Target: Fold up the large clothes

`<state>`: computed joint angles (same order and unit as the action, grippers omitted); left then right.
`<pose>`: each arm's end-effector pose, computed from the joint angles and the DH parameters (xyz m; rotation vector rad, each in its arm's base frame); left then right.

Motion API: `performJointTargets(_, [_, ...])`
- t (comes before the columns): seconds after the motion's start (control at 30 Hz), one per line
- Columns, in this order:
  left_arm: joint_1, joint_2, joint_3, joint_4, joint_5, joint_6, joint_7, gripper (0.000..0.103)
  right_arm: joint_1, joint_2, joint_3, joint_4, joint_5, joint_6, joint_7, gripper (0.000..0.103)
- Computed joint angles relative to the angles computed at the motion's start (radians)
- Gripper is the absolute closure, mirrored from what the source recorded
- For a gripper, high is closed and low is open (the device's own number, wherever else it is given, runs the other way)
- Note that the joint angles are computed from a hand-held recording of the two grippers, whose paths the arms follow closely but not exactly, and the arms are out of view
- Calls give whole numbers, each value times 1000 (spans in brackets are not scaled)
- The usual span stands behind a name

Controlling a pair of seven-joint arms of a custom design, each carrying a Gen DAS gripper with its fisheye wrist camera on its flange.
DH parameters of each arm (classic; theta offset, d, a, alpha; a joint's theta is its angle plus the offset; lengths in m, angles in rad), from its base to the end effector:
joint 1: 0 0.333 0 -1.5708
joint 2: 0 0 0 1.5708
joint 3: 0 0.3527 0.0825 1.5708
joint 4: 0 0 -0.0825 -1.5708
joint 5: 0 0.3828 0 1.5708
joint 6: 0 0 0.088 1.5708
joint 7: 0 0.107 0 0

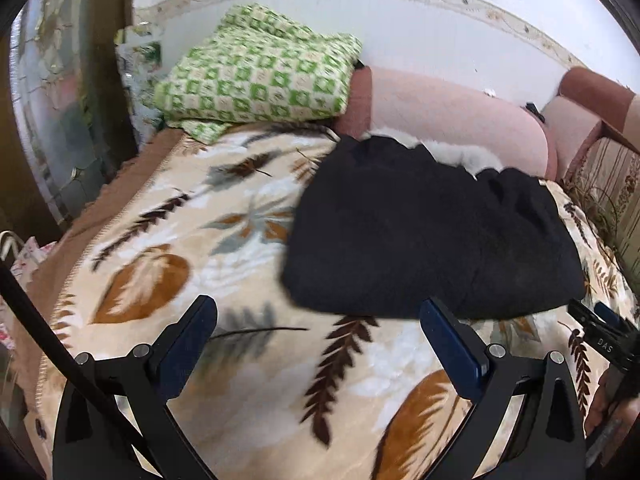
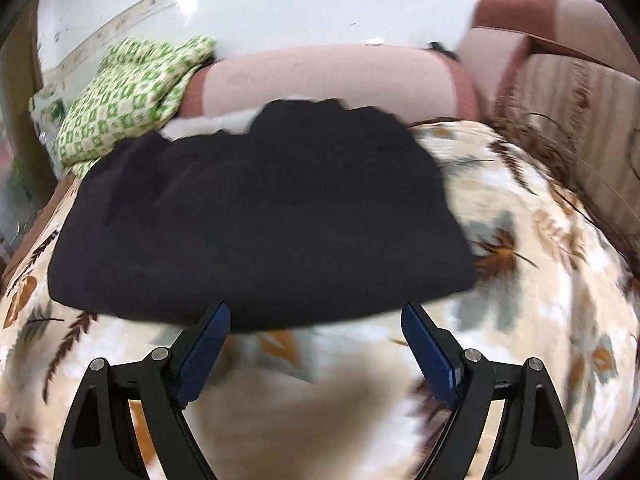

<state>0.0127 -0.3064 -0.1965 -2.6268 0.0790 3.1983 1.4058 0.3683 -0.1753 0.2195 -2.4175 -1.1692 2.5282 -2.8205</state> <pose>0.4382 -0.0943 0.4897 -1.6162 1.8196 -0.8589 0.3944 0.2771 0.4359 -1.3694 2.0425 -0.8243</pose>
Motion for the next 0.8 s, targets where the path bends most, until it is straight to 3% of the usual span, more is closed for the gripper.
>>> performJointTargets(0.03, [-10,-20,23,-1,-1,-19,11,1,-3,-24,0,-27,-16,1,31,13])
performJointTargets(0.2, [69,-105,21,29,18,-95,-4,1,-35,-122,-1,-133,-44,37,110,13])
performJointTargets(0.37, [150,-139,-18,26,45,-64,-52,1,-70,-166,6,-179,-26,86,126,13])
performJointTargets(0.53, [108,-99,6,17,26,-59,-64,1,-91,-164,43,-165,-22,36,154,13])
performJointTargets(0.63, [219,-81,-121,-7,71,-18,-121,1,-82,-140,50,-145,-24,20,149,13])
performJointTargets(0.7, [323,-75,-247,-25,107,13,-170,1,-72,-113,50,-124,-22,14,135,13])
performJointTargets(0.8, [405,-54,-377,-33,138,42,-202,1,-56,-78,49,-93,-34,-3,134,13])
